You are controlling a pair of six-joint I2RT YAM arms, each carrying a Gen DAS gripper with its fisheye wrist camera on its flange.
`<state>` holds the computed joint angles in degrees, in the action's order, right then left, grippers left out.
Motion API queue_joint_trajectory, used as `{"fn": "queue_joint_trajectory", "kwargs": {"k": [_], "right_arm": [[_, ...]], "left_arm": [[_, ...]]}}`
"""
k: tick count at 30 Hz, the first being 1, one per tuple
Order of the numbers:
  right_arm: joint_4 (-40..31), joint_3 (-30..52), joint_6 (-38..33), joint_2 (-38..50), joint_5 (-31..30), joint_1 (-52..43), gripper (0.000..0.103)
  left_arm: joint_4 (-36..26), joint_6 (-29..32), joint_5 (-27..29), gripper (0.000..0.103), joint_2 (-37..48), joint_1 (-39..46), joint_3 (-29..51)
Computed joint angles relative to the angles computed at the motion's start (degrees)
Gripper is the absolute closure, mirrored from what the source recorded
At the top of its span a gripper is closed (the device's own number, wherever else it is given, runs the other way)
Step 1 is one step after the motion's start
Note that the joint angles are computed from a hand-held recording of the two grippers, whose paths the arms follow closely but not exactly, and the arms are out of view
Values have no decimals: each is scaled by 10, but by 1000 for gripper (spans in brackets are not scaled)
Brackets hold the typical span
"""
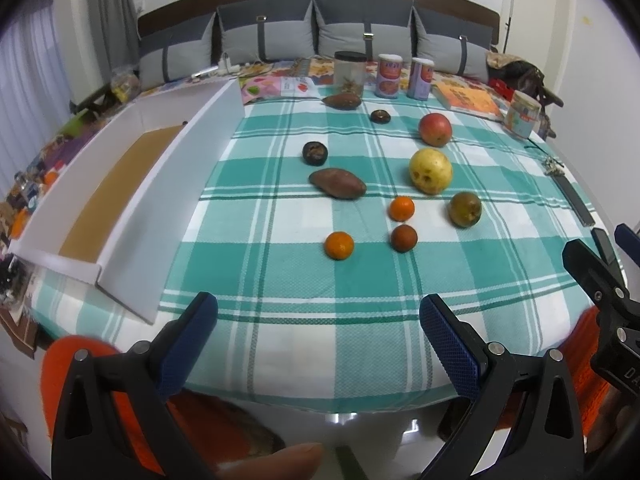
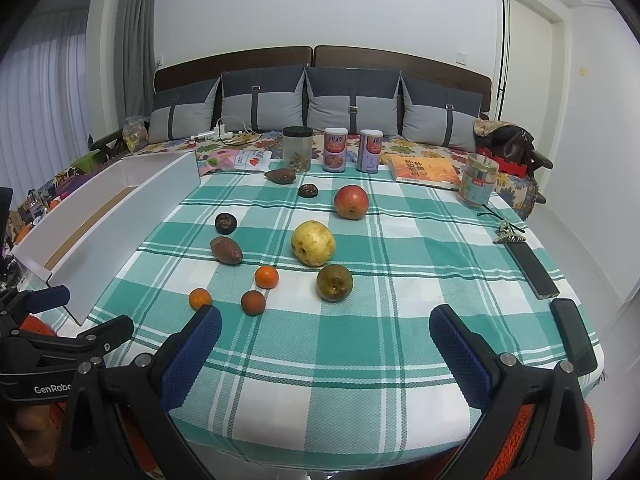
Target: Organize fruits
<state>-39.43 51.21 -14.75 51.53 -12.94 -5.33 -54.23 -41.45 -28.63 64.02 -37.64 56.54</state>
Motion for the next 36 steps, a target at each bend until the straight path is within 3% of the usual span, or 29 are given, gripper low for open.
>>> {"fn": "queue_joint_trajectory", "kwargs": {"k": [22, 36], "right_arm": [[-5, 11, 3, 26, 73, 14, 0], [15, 2, 11, 42, 61, 5, 0]], "left_arm": [[-4, -10, -15, 1, 12, -15, 3], [20, 7, 25, 1, 11, 34, -19]]}}
